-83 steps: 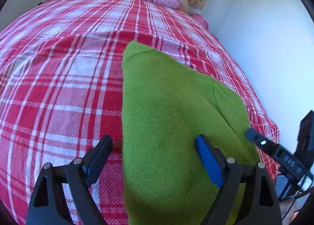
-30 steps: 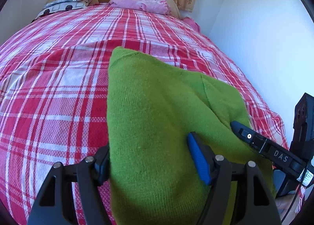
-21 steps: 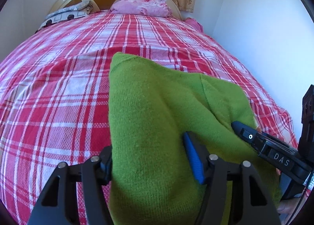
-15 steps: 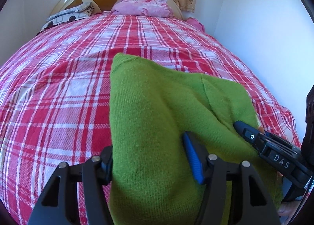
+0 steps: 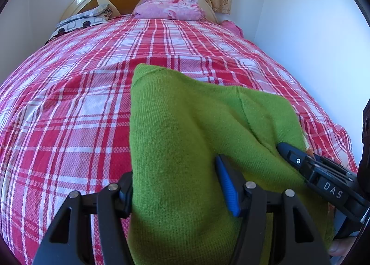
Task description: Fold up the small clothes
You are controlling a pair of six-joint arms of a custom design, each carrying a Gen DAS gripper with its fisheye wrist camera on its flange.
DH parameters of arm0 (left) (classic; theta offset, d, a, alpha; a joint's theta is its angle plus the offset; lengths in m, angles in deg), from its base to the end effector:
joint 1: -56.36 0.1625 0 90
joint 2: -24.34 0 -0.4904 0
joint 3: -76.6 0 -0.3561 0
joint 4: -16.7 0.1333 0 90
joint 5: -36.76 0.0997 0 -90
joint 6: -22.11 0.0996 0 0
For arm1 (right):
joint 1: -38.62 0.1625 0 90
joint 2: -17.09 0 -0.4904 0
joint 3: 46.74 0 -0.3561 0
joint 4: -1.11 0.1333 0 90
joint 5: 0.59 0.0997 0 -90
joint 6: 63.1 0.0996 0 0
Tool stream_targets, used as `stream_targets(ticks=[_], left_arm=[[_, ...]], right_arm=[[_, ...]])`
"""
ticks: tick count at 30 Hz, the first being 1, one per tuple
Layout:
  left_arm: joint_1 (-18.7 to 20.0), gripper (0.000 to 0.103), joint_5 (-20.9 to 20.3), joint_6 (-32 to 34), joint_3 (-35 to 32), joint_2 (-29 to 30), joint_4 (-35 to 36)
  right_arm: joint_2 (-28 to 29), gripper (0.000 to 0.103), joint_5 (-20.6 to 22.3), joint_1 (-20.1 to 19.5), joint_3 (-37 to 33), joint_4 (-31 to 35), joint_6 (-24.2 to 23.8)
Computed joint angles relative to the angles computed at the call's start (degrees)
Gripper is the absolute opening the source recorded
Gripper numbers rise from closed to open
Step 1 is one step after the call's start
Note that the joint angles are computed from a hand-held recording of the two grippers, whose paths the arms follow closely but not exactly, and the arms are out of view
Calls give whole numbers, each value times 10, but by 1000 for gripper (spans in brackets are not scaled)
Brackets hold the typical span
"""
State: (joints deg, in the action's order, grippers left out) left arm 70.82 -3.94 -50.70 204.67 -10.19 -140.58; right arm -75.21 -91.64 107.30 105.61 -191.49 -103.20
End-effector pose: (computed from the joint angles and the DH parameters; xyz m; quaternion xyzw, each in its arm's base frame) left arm -0.3765 -0.3127 -0.0173 0.1158 0.8826 -0.3345 0.3094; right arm 0.0138 -0.3262 0.3380 0.1487 -0.9199 0.3076 0.1926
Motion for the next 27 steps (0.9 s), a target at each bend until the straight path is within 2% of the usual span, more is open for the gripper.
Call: stream_targets(ticks=[4, 6, 9, 13, 21, 27], left_arm=[[-3, 58, 3, -8, -10, -1, 31], [-5, 52, 4, -15, -13, -4, 45], [-6, 47, 3, -22, -12, -7, 47], [-8, 44, 2, -26, -14, -10, 50], [-14, 41, 2, -38, 1, -17, 21], [-19, 40, 4, -43, 4, -21, 25]], right_arm=[[-10, 40, 18, -14, -9, 32, 6], [-2, 36, 5, -2, -1, 6, 1], [8, 30, -15, 15, 7, -30, -5], [12, 27, -34, 32, 14, -59, -8], [37, 25, -80, 84, 41, -162, -31], [50, 25, -98, 104, 54, -211, -35]])
